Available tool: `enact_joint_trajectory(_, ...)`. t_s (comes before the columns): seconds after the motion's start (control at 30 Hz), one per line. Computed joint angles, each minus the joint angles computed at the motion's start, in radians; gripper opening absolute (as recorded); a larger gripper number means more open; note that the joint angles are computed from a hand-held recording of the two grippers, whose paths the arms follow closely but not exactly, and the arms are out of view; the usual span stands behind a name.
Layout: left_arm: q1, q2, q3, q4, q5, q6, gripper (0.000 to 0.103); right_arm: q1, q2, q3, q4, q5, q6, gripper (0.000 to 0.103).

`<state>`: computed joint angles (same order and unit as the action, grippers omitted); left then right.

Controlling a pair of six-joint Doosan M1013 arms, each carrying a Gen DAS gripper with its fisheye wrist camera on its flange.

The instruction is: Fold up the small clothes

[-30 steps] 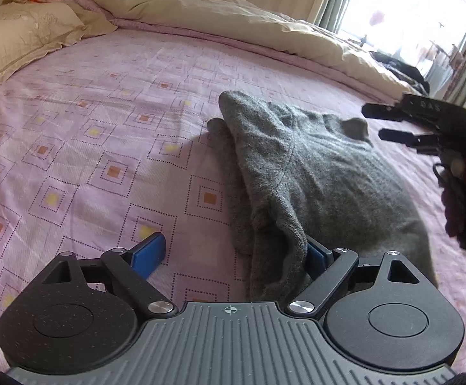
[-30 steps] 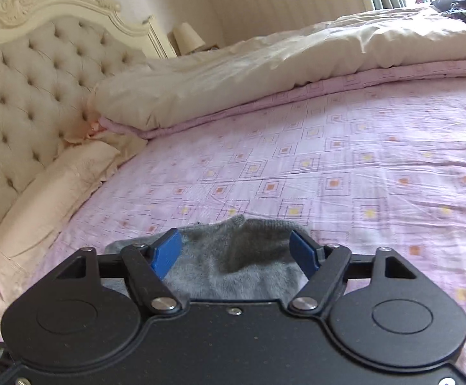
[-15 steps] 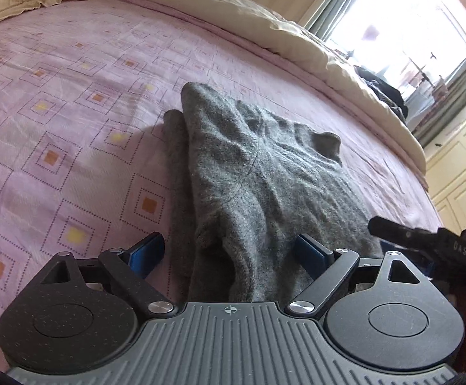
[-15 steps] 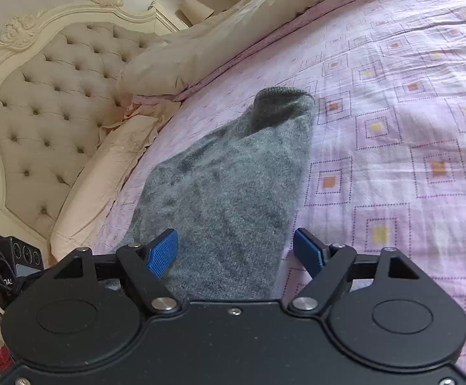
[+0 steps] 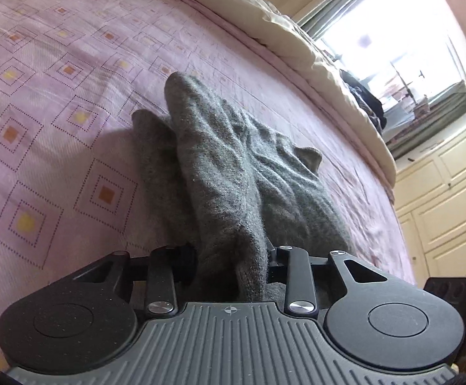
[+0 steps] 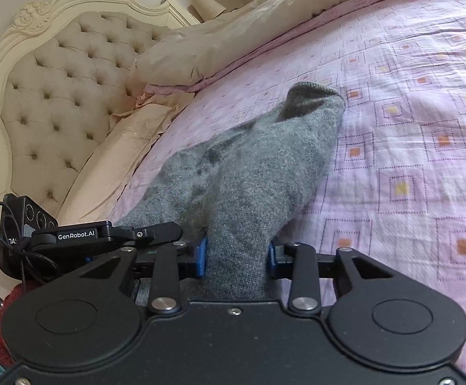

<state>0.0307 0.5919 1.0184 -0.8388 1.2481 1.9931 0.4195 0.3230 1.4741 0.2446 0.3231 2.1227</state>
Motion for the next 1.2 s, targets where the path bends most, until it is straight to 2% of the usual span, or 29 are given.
enact_joint_trajectory(0.13,0.011,-0.056,0.067,0.002,0.049,0.041,0.032,0.043,-0.072,0.070,-0.087,0.032,0.107,0.046)
enact_joint_trajectory(0.33,0.043,-0.177,0.247,-0.013,0.101,0.159,0.032,0.126,-0.158,0.165,-0.221,0.095,0.317,0.047)
enact_joint_trajectory(0.43,0.057,-0.238,0.339,0.005,0.087,0.231,0.032,0.175,-0.170,0.175,-0.410,0.161,0.481,0.054)
enact_joint_trajectory(0.5,0.061,-0.275,0.394,0.030,0.053,0.270,0.035,0.208,-0.176,0.180,-0.555,0.197,0.610,0.059)
enact_joint_trajectory(0.6,0.066,-0.332,0.471,0.047,-0.077,0.340,0.042,0.243,-0.189,0.195,-0.739,0.220,0.785,0.068)
enact_joint_trajectory(0.7,0.070,-0.388,0.521,0.060,-0.196,0.384,0.044,0.288,-0.200,0.197,-0.943,0.283,0.935,0.077)
enact_joint_trajectory(0.83,0.067,-0.462,0.580,0.014,-0.365,0.516,0.045,0.326,-0.215,0.222,-1.158,0.310,1.101,0.081)
enact_joint_trajectory(0.87,0.063,-0.473,0.590,-0.010,-0.389,0.555,0.049,0.332,-0.214,0.223,-1.192,0.314,1.126,0.081)
enact_joint_trajectory(0.93,0.054,-0.479,0.594,-0.064,-0.404,0.637,0.055,0.337,-0.213,0.224,-1.223,0.319,1.149,0.081)
enact_joint_trajectory(1.1,0.016,-0.460,0.594,-0.160,-0.408,0.746,0.056,0.347,-0.206,0.222,-1.240,0.337,1.151,0.081)
enact_joint_trajectory(1.2,-0.006,-0.439,0.589,-0.170,-0.402,0.783,0.056,0.348,-0.205,0.221,-1.237,0.344,1.133,0.081)
